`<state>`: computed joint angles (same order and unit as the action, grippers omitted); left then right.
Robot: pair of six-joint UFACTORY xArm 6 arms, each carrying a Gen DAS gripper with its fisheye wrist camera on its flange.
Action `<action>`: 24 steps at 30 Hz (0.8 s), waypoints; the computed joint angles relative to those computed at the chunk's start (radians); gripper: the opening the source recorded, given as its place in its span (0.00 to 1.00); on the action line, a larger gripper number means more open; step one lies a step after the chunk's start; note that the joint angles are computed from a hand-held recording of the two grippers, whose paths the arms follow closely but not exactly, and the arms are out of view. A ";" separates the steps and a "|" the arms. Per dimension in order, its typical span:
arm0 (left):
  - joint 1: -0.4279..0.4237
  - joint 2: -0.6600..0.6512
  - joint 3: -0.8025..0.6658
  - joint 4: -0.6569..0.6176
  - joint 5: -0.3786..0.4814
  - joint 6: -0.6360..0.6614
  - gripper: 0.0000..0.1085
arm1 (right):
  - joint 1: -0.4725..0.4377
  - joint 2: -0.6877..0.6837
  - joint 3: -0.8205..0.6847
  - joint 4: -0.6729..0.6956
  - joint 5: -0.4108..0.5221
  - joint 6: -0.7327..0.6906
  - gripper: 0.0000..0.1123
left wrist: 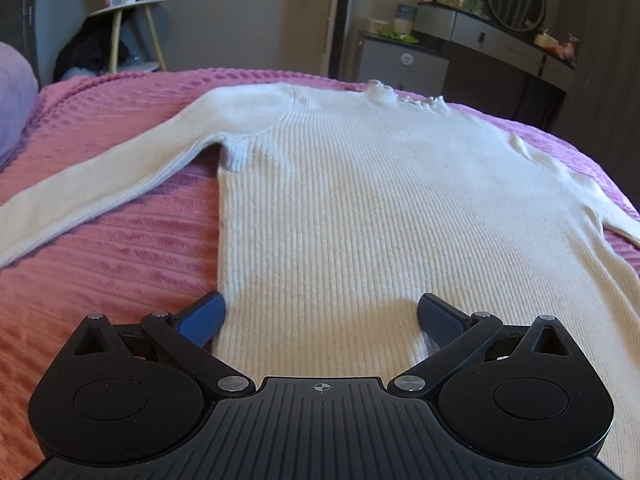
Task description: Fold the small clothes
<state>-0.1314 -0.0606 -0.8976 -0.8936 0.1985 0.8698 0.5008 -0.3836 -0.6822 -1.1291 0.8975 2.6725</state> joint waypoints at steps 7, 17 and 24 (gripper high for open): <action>0.088 0.003 -0.095 -0.072 0.188 -0.089 0.95 | 0.137 0.349 -0.499 -0.268 -0.118 -0.359 0.06; 0.106 0.061 -0.265 -0.197 0.344 0.024 0.95 | 0.240 0.776 -0.938 0.012 -0.271 -0.489 0.43; 0.001 0.284 -0.518 -0.110 0.416 -0.127 0.95 | 0.225 0.634 -0.716 -0.072 -0.228 -0.032 0.42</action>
<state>-0.1305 0.2230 -1.4160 -1.0035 0.6144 0.7429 0.7261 0.2500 -1.3985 -1.2009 0.6693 2.6403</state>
